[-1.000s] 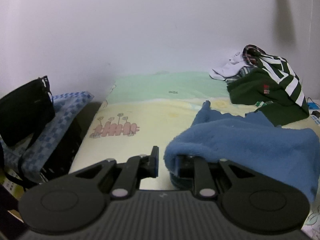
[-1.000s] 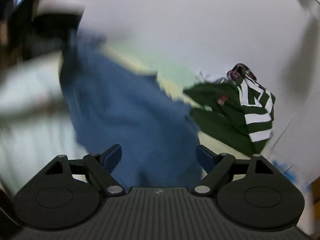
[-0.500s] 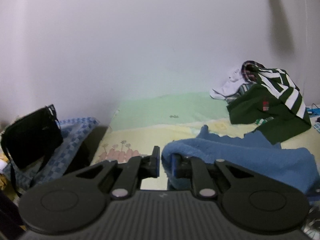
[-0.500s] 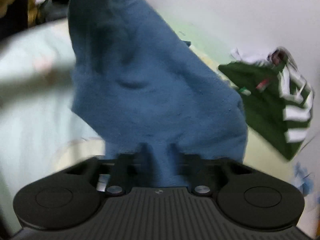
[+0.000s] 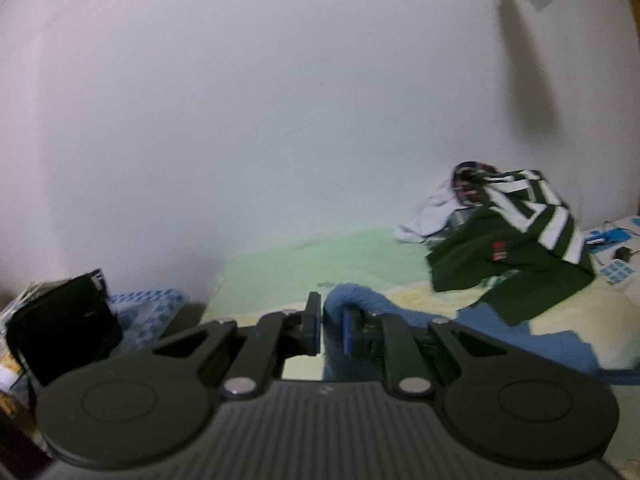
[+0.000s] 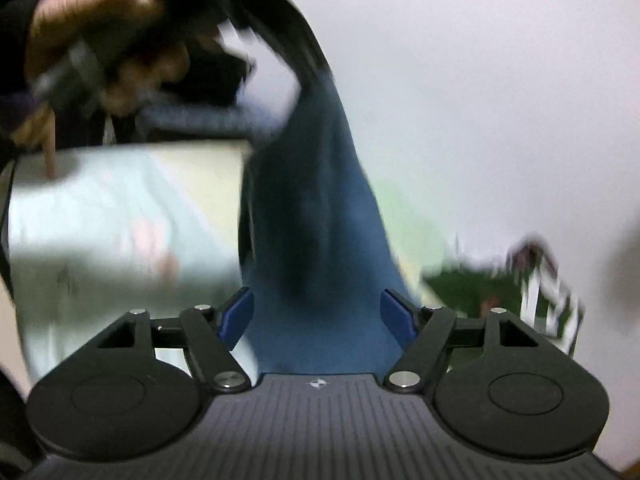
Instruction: Fold clothes
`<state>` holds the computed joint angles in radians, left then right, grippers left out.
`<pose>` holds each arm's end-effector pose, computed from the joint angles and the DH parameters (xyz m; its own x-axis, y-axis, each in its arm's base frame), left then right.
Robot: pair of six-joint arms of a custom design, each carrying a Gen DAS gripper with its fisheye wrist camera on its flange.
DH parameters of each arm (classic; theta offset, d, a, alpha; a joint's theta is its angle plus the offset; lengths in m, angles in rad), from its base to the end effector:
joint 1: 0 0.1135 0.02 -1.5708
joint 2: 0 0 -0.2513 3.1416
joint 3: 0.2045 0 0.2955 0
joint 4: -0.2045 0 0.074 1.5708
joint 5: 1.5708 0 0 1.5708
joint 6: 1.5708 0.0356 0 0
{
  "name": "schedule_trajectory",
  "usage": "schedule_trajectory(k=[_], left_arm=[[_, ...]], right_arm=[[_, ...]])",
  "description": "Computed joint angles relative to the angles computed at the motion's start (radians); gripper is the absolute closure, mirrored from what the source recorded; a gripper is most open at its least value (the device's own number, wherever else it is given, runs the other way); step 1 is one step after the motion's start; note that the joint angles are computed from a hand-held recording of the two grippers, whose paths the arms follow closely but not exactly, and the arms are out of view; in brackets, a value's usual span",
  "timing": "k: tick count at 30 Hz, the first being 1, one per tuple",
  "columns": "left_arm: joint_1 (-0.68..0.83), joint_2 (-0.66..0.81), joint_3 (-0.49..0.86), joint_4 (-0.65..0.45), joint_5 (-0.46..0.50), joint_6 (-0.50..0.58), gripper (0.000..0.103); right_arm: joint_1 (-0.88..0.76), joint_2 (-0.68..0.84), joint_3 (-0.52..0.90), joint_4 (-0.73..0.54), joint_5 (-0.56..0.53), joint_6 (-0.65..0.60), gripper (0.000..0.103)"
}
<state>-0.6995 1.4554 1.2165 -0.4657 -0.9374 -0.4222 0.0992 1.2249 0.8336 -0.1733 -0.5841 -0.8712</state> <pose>0.2930 -0.2091 0.2914 -0.4157 0.0328 -0.9089 -0.2841 0.9447 0.1641 0.3093 0.0505 0.2396 0.0750 -0.6339 -0.7697 -0.7591 0.4643 -0.4564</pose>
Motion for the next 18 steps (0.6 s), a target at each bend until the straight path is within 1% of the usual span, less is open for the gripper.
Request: schedule_trajectory(k=[1,2,3,5,7,8,9,10,11,13,14,15,17,18], left_arm=[[-0.003,0.001,0.006,-0.002,0.008,0.002,0.088],[-0.006,0.003,0.013,-0.004,0.017,0.005,0.088],[-0.005,0.002,0.022,-0.011,0.026,0.004,0.088],[-0.003,0.002,0.037,-0.022,0.037,0.009,0.088],[-0.001,0.002,0.050,-0.030,0.042,0.024,0.088],[-0.001,0.003,0.057,-0.034,0.045,0.031,0.088],[0.000,0.007,0.059,-0.038,0.045,0.034,0.088],[0.000,0.011,0.061,-0.042,0.044,0.038,0.088],[0.002,0.018,0.055,-0.040,0.028,0.041,0.087],[0.012,0.026,0.034,-0.034,0.007,0.042,0.081],[0.021,0.027,0.019,-0.030,0.004,0.038,0.080],[0.033,0.030,0.010,-0.040,0.013,0.027,0.077],[0.044,0.025,-0.017,-0.068,0.027,-0.002,0.071],[0.035,0.005,-0.045,-0.053,0.028,0.001,0.066]], right_arm=[[0.030,0.009,0.006,0.041,0.016,0.022,0.026],[0.057,0.027,0.015,0.077,0.032,0.035,0.022],[0.080,0.055,0.028,0.106,0.048,0.032,0.019],[0.122,0.113,0.051,0.151,0.091,0.007,0.020],[0.146,0.174,0.089,0.154,0.116,-0.007,0.025],[0.156,0.202,0.114,0.145,0.134,0.000,0.046],[0.153,0.220,0.148,0.108,0.137,0.023,0.088],[0.134,0.242,0.205,0.035,0.114,0.058,0.090],[0.117,0.266,0.265,-0.039,0.090,0.091,0.090],[0.083,0.322,0.393,-0.188,0.044,0.154,0.091],[0.062,0.355,0.472,-0.281,0.010,0.179,0.092],[0.039,0.393,0.563,-0.387,-0.038,0.195,0.092],[-0.006,0.479,0.755,-0.587,-0.171,0.229,0.092],[-0.020,0.519,0.845,-0.662,-0.218,0.255,0.092]])
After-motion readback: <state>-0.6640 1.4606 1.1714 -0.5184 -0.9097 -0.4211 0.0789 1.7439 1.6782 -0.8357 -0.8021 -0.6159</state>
